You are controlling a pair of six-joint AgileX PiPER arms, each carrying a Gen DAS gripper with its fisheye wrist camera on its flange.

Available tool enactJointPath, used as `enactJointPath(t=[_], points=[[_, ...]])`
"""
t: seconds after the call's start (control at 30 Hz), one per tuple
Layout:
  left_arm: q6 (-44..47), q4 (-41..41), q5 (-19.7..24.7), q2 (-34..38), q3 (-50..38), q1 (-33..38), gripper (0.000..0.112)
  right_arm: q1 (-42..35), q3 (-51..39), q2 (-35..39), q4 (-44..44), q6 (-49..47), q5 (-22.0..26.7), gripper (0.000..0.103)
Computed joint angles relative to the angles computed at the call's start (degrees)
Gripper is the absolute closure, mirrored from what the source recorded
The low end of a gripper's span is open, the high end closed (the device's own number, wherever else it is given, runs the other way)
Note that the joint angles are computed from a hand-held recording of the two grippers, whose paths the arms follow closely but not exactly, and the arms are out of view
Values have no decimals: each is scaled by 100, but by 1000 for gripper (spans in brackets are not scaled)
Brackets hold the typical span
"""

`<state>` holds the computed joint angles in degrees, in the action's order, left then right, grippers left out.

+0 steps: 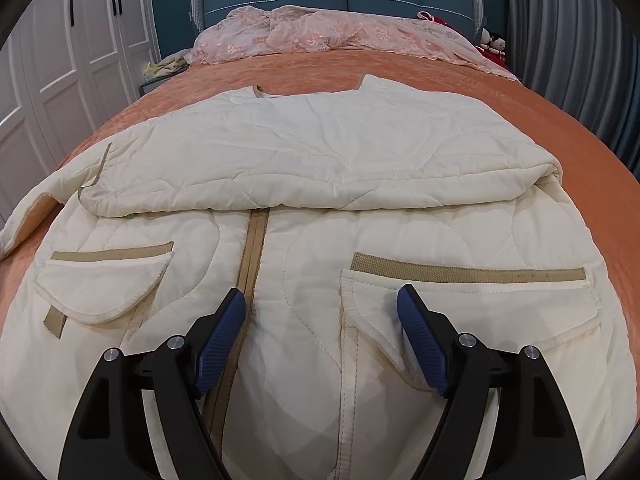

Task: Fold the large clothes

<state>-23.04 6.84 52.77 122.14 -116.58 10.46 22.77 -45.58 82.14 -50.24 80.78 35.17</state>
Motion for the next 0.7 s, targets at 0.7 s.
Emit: enactJointPath(t=[0.7], points=[[313, 864, 876, -520, -2055, -3662, 107, -143, 182, -211, 59, 37, -360, 26]])
